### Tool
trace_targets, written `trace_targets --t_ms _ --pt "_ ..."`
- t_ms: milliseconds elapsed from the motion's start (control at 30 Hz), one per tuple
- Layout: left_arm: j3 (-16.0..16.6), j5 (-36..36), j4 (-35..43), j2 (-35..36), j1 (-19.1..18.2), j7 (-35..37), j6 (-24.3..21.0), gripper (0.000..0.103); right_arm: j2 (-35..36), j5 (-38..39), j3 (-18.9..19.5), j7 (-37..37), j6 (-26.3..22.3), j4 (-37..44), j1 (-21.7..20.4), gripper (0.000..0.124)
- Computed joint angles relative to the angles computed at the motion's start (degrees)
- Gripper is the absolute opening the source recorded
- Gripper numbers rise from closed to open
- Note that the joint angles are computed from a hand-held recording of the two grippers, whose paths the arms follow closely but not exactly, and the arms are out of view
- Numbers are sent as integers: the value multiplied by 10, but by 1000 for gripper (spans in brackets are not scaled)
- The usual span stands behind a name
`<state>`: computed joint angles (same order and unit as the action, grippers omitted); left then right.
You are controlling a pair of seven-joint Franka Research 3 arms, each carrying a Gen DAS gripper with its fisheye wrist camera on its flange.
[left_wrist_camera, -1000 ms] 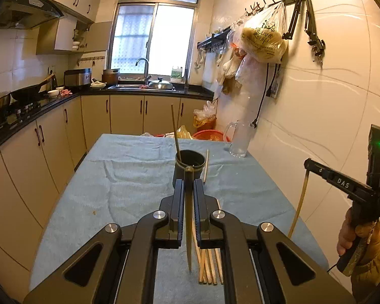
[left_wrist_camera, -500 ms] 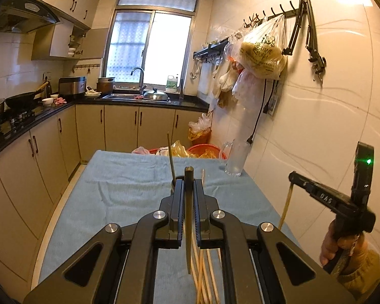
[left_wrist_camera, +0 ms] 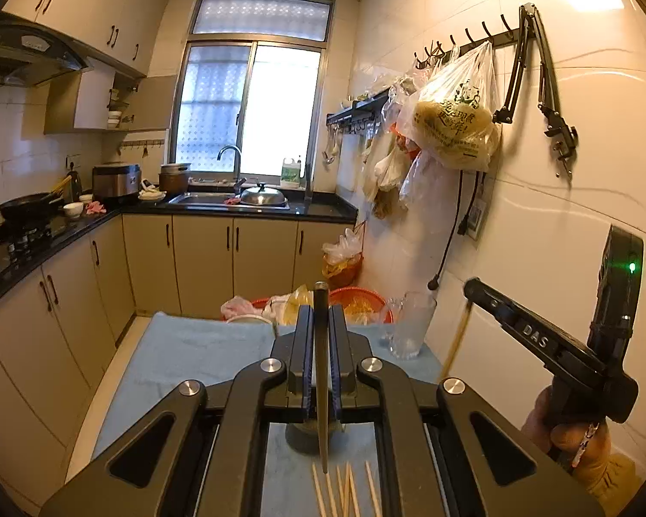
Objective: Organize utensils
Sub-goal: 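Carry both chopsticks upright over the holder and lower them into its opening, then open both grippers to release the chopsticks into the holder and withdraw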
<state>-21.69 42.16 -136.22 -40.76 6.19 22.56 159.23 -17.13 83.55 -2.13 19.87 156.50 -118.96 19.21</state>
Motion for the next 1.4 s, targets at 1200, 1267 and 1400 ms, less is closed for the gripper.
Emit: trace_targets --t_ms 1200,1267,1400 --pt "61 96 84 183 -41 -65 -17 36 234 -115 91 170 7 169 -64 41" --pt "60 83 70 158 -45 -60 -18 38 218 -114 85 168 6 156 -63 43" --pt "47 69 41 105 -39 -65 -21 46 174 -123 69 163 5 120 -59 50"
